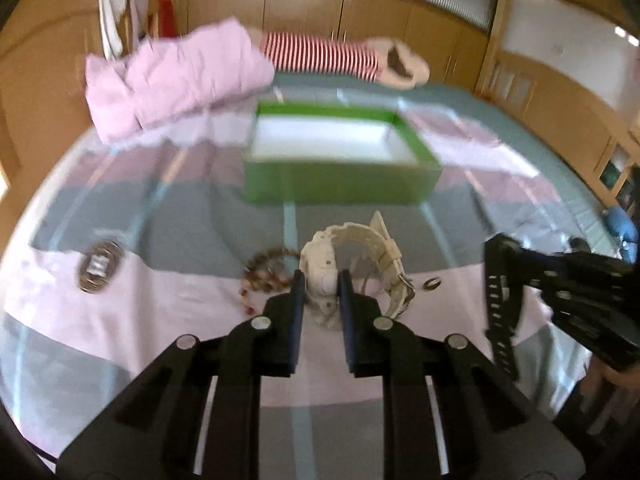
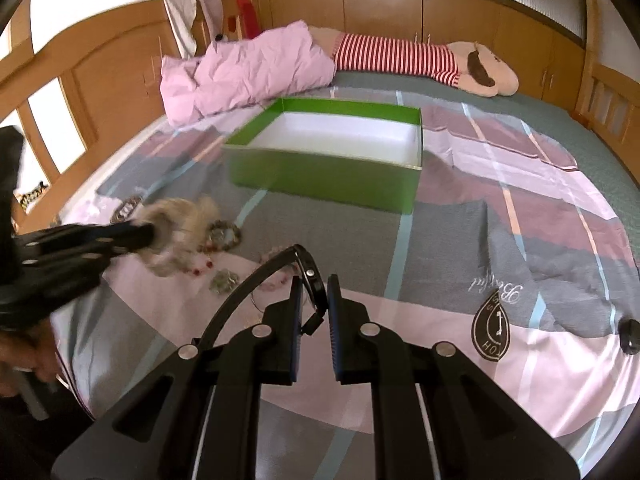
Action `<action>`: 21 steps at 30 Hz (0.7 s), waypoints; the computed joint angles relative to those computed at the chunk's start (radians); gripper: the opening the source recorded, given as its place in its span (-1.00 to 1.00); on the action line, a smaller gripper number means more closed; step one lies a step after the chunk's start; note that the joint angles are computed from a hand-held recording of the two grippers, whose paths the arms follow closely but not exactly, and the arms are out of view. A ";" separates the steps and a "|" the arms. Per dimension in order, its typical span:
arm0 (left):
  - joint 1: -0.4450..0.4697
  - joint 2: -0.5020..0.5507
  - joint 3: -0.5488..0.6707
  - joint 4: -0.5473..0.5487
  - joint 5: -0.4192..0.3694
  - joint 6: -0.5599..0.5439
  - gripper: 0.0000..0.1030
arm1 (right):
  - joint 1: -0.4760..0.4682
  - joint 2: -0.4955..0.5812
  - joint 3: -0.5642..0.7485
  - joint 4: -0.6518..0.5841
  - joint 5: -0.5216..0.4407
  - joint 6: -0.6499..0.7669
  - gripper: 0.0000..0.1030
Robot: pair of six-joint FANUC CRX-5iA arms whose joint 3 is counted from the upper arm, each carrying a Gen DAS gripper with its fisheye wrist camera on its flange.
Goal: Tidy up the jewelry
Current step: 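Grasp the white watch with the left gripper while the right gripper holds the black watch, then carry both watches over the green box and open both grippers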
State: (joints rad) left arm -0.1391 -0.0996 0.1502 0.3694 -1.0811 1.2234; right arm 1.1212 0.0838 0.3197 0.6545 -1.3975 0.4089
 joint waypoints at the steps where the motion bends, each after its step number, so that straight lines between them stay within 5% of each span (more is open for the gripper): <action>1: 0.011 -0.022 -0.011 0.015 0.013 -0.014 -0.67 | 0.007 0.000 0.002 0.015 0.002 -0.004 -0.76; 11: 0.029 -0.082 -0.041 0.070 0.051 -0.038 -0.67 | 0.071 -0.005 -0.016 0.201 0.003 -0.091 -0.76; 21: 0.044 -0.086 -0.048 0.088 0.051 -0.045 -0.67 | 0.075 -0.016 -0.041 0.230 0.000 -0.118 -0.76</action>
State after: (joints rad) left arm -0.0952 -0.1857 0.1019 0.4571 -1.0304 1.1782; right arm 1.1966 0.0678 0.2789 0.8844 -1.3972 0.2914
